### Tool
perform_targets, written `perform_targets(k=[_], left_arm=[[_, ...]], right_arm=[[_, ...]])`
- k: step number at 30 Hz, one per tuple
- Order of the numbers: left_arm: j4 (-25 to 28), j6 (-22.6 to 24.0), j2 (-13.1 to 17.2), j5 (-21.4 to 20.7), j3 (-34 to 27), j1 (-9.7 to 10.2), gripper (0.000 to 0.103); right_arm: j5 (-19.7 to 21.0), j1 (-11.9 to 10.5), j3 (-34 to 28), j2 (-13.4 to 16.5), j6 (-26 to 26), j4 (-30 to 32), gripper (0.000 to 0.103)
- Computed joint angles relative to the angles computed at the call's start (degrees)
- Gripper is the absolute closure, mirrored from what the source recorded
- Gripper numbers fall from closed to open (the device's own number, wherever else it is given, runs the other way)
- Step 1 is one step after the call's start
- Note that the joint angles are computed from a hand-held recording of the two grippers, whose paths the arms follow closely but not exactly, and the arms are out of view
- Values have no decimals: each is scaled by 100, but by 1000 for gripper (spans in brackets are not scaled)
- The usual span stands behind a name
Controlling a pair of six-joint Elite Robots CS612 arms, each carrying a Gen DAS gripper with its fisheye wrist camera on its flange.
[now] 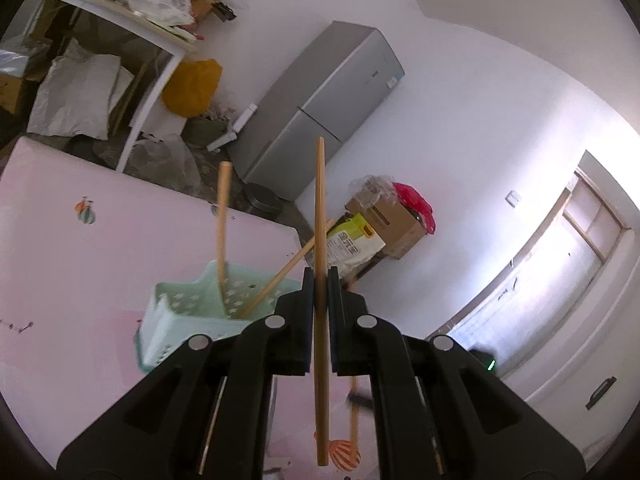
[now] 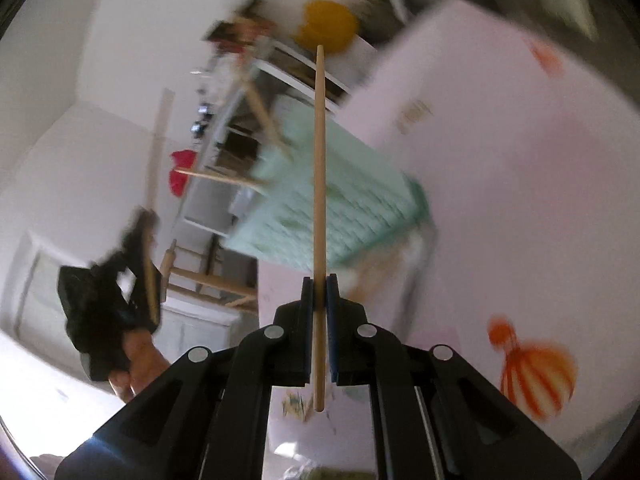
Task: Organize utensils
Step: 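Lower the right gripper's chopstick into the holder and open the right gripper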
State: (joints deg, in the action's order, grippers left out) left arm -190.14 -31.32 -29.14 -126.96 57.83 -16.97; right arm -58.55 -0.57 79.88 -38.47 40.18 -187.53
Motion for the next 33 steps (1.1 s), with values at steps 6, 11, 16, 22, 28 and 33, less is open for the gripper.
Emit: perform_targets(k=[6, 11, 16, 22, 28, 33], left_arm=[[-521, -93, -309, 296, 639, 91, 98], [-821, -107, -508, 590, 1063, 153, 98], [-967, -183, -593, 736, 1252, 217, 98], [-996, -248, -619, 772, 1349, 275, 98], [-979, -318, -566, 739, 1276, 294, 98], [-980, -359, -553, 729, 1279, 295, 98]], right_arm=[[-452, 156, -863, 229, -792, -321, 96], [-1215, 344, -1804, 686, -1425, -320, 96], [-1956, 532, -2624, 1160, -2035, 295, 96], [-2452, 650, -2948, 1398, -2688, 657, 96], [-2694, 705, -2875, 1438, -3177, 621, 96], [-2776, 723, -2649, 1352, -3403, 370, 96]])
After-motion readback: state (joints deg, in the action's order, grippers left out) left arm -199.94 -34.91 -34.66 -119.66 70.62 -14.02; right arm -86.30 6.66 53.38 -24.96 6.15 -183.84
